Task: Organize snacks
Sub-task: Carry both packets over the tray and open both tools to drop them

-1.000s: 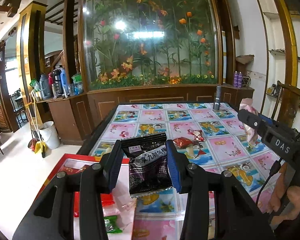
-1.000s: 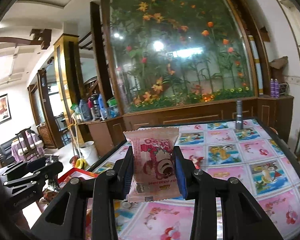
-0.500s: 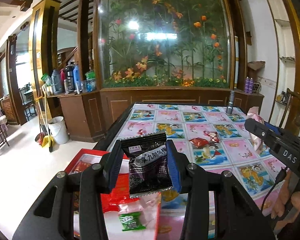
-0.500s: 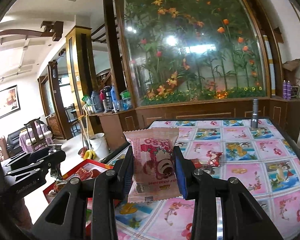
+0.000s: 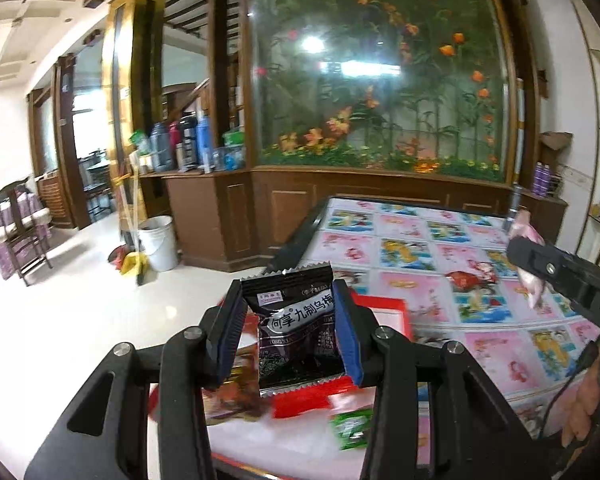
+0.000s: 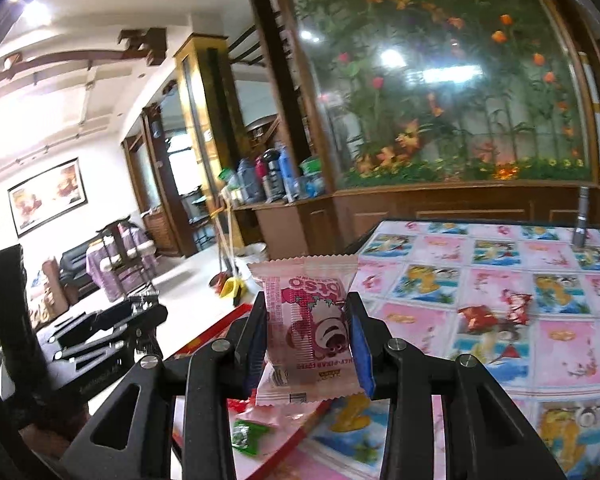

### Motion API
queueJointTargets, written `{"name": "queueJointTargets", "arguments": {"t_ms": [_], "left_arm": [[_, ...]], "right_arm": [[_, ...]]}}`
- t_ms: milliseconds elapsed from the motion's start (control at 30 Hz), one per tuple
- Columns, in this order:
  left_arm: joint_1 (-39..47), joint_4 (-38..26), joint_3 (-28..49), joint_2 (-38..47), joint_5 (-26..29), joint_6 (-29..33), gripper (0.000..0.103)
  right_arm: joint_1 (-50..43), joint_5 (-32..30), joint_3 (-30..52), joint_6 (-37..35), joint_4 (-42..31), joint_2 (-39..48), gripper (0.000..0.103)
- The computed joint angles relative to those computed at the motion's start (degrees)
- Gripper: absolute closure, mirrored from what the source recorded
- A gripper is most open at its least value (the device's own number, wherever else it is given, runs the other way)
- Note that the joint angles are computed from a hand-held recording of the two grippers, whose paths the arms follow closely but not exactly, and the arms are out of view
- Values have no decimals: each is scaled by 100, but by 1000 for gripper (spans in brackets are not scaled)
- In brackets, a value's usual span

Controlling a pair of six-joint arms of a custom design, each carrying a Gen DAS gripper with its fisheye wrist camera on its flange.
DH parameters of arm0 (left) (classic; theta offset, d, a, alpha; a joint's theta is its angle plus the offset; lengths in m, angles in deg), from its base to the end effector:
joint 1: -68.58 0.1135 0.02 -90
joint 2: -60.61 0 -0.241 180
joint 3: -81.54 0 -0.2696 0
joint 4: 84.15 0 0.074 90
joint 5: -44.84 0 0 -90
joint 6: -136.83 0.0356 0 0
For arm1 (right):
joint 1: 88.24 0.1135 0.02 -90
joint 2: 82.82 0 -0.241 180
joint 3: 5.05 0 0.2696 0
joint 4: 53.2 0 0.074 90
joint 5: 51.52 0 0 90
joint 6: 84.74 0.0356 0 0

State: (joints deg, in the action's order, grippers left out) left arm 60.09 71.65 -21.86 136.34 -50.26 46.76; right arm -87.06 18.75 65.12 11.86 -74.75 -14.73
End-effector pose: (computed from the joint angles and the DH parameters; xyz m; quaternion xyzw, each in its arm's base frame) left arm 0.3275 -0.0457 0.3078 0.0369 0.8342 -0.0039 0.5502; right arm 0.3005 0.0182 0.3110 -0.0608 0.8082 0.1782 0.5580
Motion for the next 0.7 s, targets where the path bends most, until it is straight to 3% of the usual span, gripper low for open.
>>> {"name": "queueJointTargets", "arguments": {"t_ms": [267, 700], "left_arm": [[571, 133, -210, 127, 155, -21, 62], [702, 128, -367, 247, 309, 122, 62]], "right_arm": [[531, 214, 68, -136, -116, 452, 66], [1464, 517, 316, -224, -43, 1172, 66]]}}
